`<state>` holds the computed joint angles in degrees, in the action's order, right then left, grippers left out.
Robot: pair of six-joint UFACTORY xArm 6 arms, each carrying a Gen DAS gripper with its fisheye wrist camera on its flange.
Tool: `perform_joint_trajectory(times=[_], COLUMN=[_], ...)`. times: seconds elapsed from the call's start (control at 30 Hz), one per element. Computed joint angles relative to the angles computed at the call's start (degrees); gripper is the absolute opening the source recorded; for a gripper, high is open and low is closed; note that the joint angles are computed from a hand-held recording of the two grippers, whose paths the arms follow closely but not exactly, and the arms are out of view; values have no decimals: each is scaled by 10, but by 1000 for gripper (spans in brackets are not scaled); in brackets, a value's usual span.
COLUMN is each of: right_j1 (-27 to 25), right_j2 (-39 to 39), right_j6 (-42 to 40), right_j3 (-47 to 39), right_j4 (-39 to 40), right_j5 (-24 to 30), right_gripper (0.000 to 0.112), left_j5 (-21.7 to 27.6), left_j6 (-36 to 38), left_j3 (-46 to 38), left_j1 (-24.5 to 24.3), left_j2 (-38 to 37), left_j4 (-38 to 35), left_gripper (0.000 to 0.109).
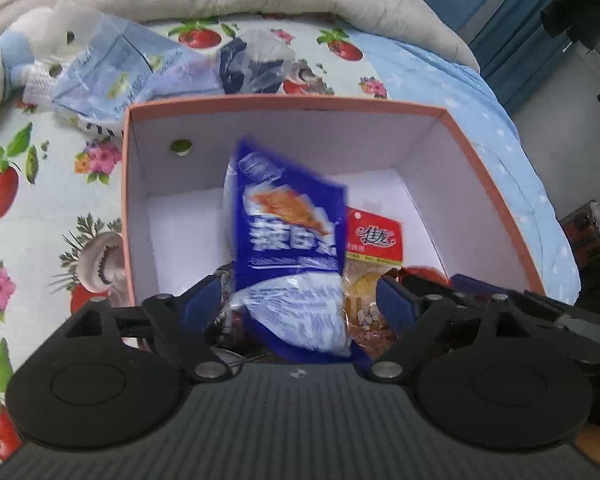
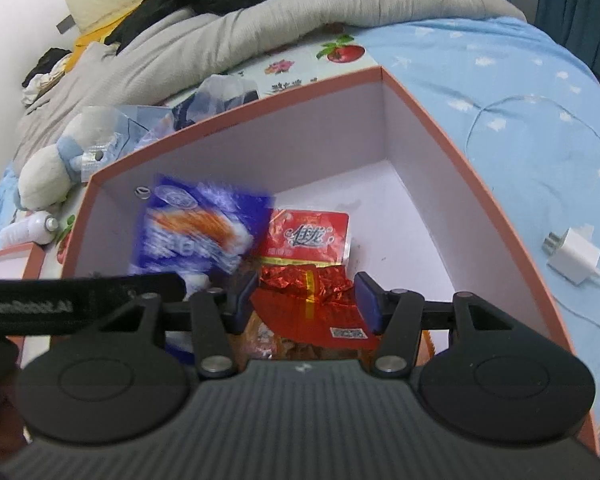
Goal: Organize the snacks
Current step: 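Lower both snacks into the pink box and open both grippers, then withdraw both open grippers up from the pink box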
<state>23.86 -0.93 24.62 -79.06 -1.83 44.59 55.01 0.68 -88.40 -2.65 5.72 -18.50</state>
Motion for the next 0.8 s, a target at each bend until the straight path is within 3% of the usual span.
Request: perform_joint_trajectory(times=[0.27,0.8], right_j1=[10,87], right_j2=[-59,-223], right_j6=[26,158], right_j3=[28,85], right_j4=[-27,-167], right_j5=[1,-1], right_gripper=[65,65], left_j5=[-2,15], left_j6=[-1,8], left_j3=[29,109], left_j1=[3,29], left_j2=[-63,-286], left_j4=[-7,18], left_gripper=[87,87])
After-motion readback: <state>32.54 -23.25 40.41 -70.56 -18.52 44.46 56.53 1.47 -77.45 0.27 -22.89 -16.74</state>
